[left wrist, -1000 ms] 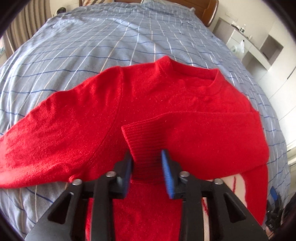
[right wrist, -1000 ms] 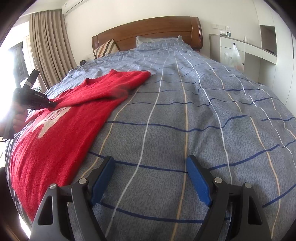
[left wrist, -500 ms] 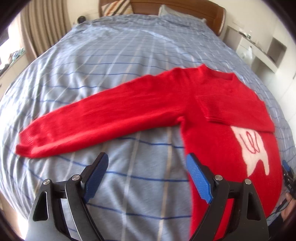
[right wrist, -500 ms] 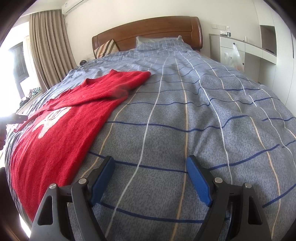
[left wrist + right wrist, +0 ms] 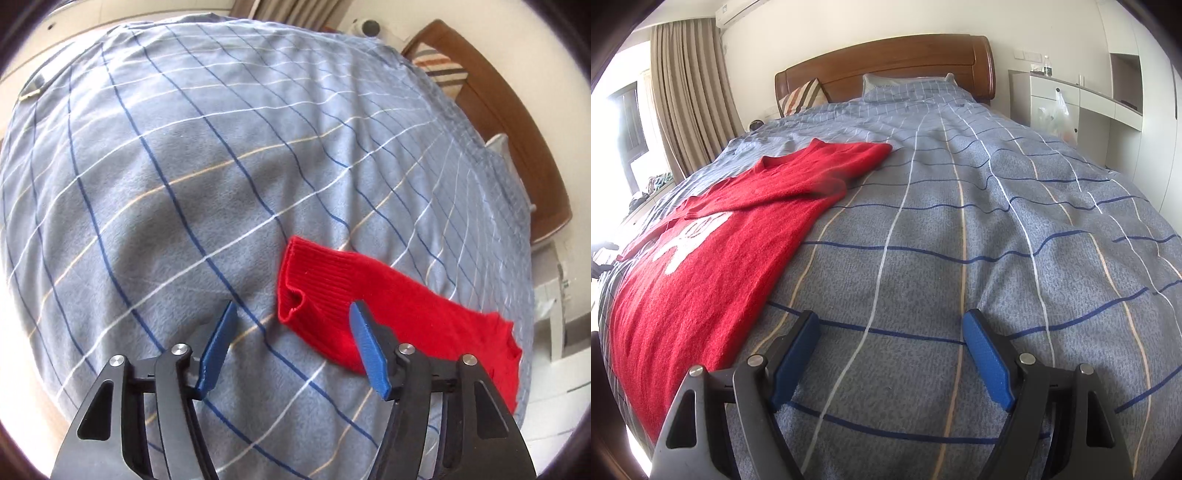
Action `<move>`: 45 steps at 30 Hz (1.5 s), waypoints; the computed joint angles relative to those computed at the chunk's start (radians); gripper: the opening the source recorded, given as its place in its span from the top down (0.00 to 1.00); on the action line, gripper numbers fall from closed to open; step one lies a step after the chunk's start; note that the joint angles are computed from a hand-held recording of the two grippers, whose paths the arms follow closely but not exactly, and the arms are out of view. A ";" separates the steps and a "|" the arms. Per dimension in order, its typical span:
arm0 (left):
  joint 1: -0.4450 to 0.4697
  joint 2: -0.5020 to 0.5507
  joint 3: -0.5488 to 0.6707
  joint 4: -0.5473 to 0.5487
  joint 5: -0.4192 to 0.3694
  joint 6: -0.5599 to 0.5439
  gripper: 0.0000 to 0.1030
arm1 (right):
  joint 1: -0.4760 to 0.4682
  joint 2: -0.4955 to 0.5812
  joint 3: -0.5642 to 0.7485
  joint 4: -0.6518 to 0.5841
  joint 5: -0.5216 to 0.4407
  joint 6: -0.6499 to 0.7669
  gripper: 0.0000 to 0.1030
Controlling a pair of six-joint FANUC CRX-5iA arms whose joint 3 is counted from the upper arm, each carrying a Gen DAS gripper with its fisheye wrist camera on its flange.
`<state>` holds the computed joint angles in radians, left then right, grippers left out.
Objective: Fold small clothes
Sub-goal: 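Grasp the sweater side with the left gripper and fold it inward over the body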
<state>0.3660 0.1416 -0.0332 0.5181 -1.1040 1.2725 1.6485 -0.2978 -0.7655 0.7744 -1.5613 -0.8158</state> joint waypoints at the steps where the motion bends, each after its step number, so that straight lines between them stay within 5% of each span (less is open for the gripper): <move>1: -0.012 0.018 0.020 -0.010 -0.006 -0.004 0.50 | 0.000 0.001 0.001 0.000 0.001 0.000 0.23; 3: -0.025 0.050 0.048 -0.004 -0.025 -0.024 0.60 | 0.000 0.001 0.001 -0.001 -0.001 0.001 0.23; 7: -0.023 0.092 0.086 0.001 -0.051 0.014 0.61 | -0.004 0.010 0.007 -0.003 -0.003 0.005 0.23; 8: -0.022 0.095 0.086 0.007 -0.048 0.020 0.68 | -0.004 0.010 0.006 -0.003 -0.004 0.006 0.23; 9: -0.023 0.097 0.088 0.011 -0.045 0.022 0.91 | -0.005 0.011 0.006 -0.003 -0.003 0.006 0.23; 10: -0.024 0.100 0.095 0.012 -0.047 0.017 0.97 | -0.005 0.009 0.005 -0.003 -0.003 0.007 0.23; 18: -0.124 0.010 0.133 0.122 0.002 -0.132 0.98 | -0.006 0.010 0.006 -0.003 -0.002 0.007 0.22; 29: -0.569 0.089 0.460 0.145 -0.072 -0.190 0.98 | -0.008 0.012 0.009 -0.006 -0.002 0.012 0.22; 35: -0.766 0.120 0.449 0.112 -0.064 -0.182 0.98 | -0.008 0.011 0.007 -0.006 0.000 0.011 0.22; 38: -0.850 0.138 0.440 0.008 -0.079 -0.162 0.89 | -0.008 0.010 0.007 -0.005 0.000 0.011 0.22; 41: -0.913 0.124 0.403 -0.136 -0.104 -0.131 0.39 | -0.008 0.011 0.007 -0.006 0.000 0.011 0.22; 45: -0.862 0.006 0.203 -0.078 -0.036 -0.256 0.38 | -0.008 0.011 0.007 -0.006 -0.001 0.011 0.22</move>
<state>-0.4964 0.1473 0.1696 0.4399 -1.1401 1.0167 1.6403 -0.2871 -0.7585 0.7685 -1.5618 -0.8043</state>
